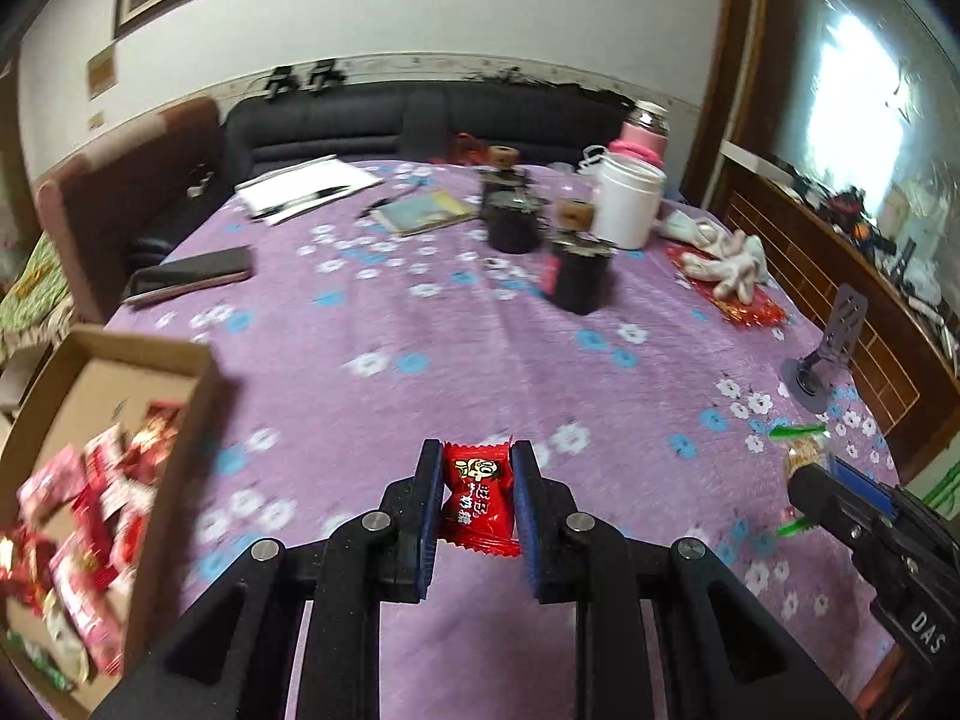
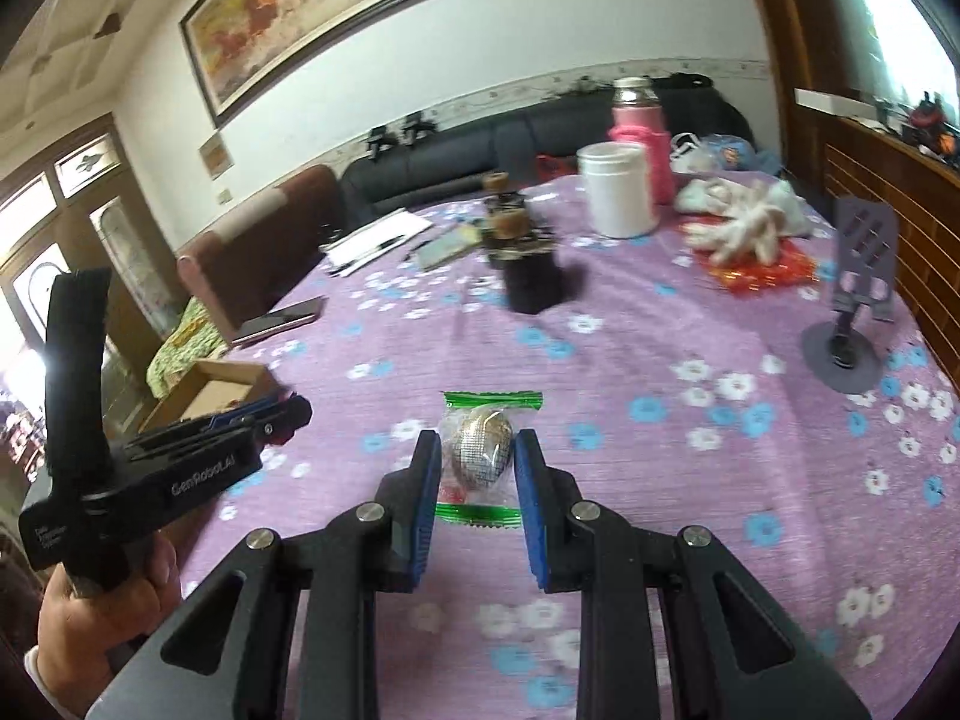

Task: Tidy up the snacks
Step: 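Carry the clear candy bag and small red candy over the cardboard box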

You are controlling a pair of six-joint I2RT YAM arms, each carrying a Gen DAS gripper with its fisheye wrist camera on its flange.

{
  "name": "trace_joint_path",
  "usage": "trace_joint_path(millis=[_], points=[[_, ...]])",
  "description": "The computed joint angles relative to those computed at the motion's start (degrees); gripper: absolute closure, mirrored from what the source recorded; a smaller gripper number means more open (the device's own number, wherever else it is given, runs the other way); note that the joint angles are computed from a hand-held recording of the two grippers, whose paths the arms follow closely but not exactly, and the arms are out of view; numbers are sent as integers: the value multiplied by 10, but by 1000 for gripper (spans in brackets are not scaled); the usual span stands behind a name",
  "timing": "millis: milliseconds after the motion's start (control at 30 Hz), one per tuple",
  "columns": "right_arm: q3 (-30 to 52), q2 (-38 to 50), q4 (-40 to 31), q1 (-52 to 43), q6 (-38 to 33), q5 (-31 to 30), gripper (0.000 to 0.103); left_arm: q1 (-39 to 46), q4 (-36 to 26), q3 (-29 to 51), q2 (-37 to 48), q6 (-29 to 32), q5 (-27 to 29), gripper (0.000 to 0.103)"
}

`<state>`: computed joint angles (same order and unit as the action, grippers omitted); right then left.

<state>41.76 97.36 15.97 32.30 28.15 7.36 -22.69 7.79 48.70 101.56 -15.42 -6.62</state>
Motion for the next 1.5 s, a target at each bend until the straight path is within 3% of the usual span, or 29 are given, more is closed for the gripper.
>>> trace_joint_path(millis=[267, 867, 1500], points=[[58, 14, -31, 71, 2, 32, 79, 59, 16, -87, -80, 9, 5, 80], [199, 60, -94, 161, -37, 49, 79, 162, 1, -161, -204, 43, 20, 80], [321, 147, -131, 195, -52, 40, 79, 269, 11, -194, -235, 79, 52, 80]])
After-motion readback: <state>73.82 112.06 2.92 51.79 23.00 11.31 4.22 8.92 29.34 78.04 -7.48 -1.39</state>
